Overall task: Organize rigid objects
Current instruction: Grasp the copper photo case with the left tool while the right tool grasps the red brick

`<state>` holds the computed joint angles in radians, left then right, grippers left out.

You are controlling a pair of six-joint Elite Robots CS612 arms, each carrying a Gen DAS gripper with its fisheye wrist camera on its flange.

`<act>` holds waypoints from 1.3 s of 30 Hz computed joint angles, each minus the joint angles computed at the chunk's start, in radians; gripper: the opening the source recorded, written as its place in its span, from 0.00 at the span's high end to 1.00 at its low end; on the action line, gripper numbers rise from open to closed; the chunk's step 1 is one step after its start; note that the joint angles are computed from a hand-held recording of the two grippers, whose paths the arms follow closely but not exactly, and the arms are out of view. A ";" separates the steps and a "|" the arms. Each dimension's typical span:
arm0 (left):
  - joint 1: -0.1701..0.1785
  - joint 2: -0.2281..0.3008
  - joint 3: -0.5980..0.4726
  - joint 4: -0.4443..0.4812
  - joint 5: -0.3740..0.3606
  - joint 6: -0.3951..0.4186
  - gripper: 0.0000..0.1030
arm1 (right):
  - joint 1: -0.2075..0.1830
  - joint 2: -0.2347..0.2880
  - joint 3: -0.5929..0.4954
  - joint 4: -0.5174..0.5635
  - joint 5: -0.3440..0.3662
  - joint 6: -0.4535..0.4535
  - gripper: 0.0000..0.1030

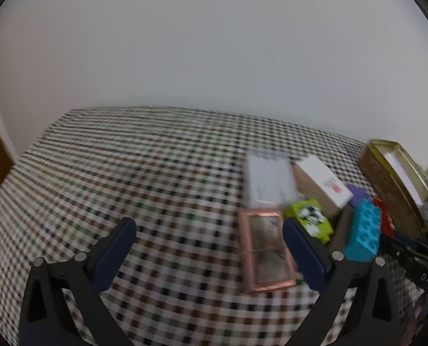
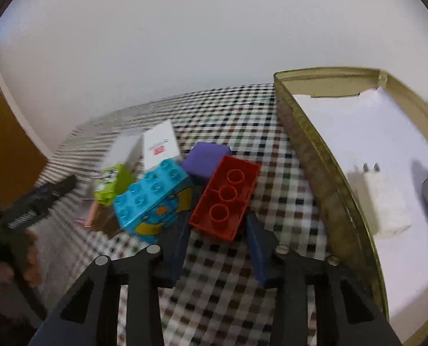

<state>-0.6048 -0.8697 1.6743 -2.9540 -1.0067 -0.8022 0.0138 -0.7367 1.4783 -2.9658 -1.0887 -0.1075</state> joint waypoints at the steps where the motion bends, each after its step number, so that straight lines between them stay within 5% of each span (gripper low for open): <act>1: 0.003 0.001 0.000 -0.013 -0.031 0.016 0.01 | -0.007 -0.001 0.004 -0.005 0.029 0.007 0.61; 4: 0.004 0.004 -0.004 -0.017 -0.055 0.049 0.01 | -0.021 -0.018 0.045 -0.065 0.074 0.006 0.62; 8: -0.002 0.009 -0.019 0.050 -0.041 0.063 0.01 | -0.007 -0.032 0.071 -0.097 -0.023 -0.042 0.65; 13: 0.001 0.015 -0.030 0.092 -0.048 0.054 0.00 | -0.008 -0.035 0.065 -0.055 -0.035 -0.072 0.65; 19: 0.002 0.012 -0.028 0.095 -0.049 0.052 0.00 | 0.015 -0.019 0.030 -0.038 -0.100 -0.050 0.46; 23: -0.001 0.010 -0.026 0.101 -0.041 0.045 0.00 | 0.038 -0.010 0.007 -0.041 -0.185 -0.082 0.45; 29: -0.005 0.027 -0.055 0.128 -0.075 0.078 0.01 | 0.051 0.001 -0.023 0.014 -0.223 -0.087 0.45; 31: -0.004 0.028 -0.063 0.148 -0.088 0.084 0.01 | 0.051 -0.003 -0.016 0.007 -0.237 -0.094 0.53; 33: 0.002 0.024 -0.060 0.161 -0.095 0.050 0.09 | 0.047 -0.008 -0.007 0.002 -0.229 -0.092 0.67; 35: 0.006 0.018 -0.045 0.135 -0.094 0.030 0.19 | 0.039 -0.012 -0.001 0.001 -0.205 -0.080 0.67; 39: 0.003 0.012 -0.037 0.128 -0.064 0.033 0.54 | 0.024 -0.020 0.015 -0.006 -0.154 -0.057 0.67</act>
